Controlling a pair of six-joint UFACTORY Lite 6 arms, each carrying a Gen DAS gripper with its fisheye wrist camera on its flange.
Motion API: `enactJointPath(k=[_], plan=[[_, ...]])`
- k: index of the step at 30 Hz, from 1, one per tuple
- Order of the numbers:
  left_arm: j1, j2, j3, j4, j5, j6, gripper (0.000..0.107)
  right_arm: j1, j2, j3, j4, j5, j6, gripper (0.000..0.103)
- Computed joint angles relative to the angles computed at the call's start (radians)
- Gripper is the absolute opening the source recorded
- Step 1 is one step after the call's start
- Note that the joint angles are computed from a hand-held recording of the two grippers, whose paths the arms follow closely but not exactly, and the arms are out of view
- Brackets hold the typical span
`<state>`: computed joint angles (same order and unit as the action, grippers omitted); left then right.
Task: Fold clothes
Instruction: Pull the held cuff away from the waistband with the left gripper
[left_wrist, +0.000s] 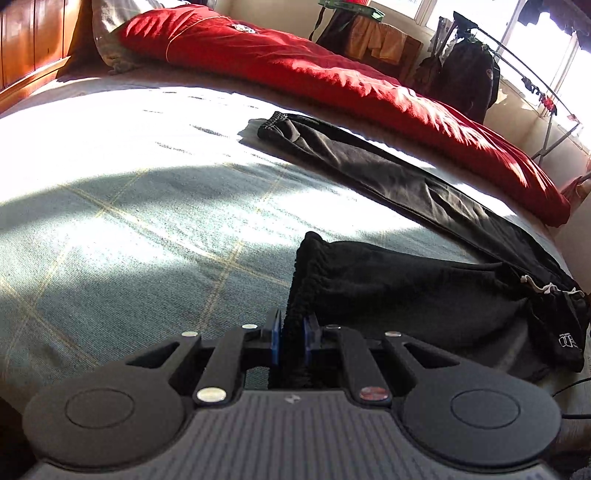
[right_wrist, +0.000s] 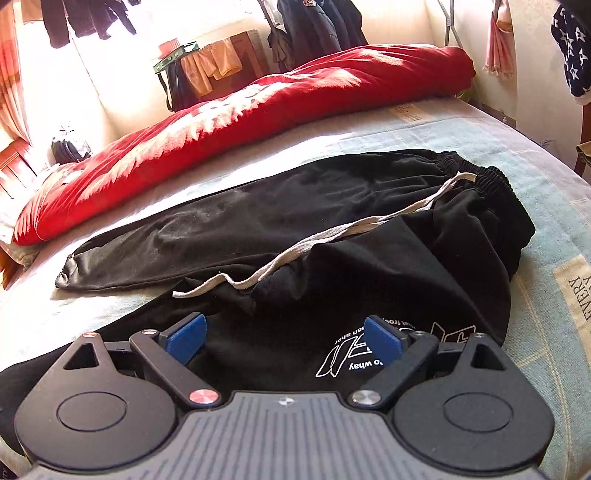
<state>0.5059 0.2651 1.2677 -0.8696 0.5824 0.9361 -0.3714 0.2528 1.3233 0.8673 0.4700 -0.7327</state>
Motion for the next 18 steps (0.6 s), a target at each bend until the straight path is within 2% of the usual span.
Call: enactJointPath(k=[13,15,18], plan=[[0.043,0.179,0.193,0.140,0.021,-0.116,0.010,-0.046,-0.046,-0.065,-0.126,0.030,0.088,0.095],[0.046,0.192,0.202,0.161,0.031,-0.137,0.010,-0.069,-0.040,-0.082,-0.123,0.030,0.095,0.095],[0.049,0.207,0.206,0.183,0.040,-0.167,0.010,-0.123,-0.010,-0.113,-0.024,0.036,0.049,0.095]])
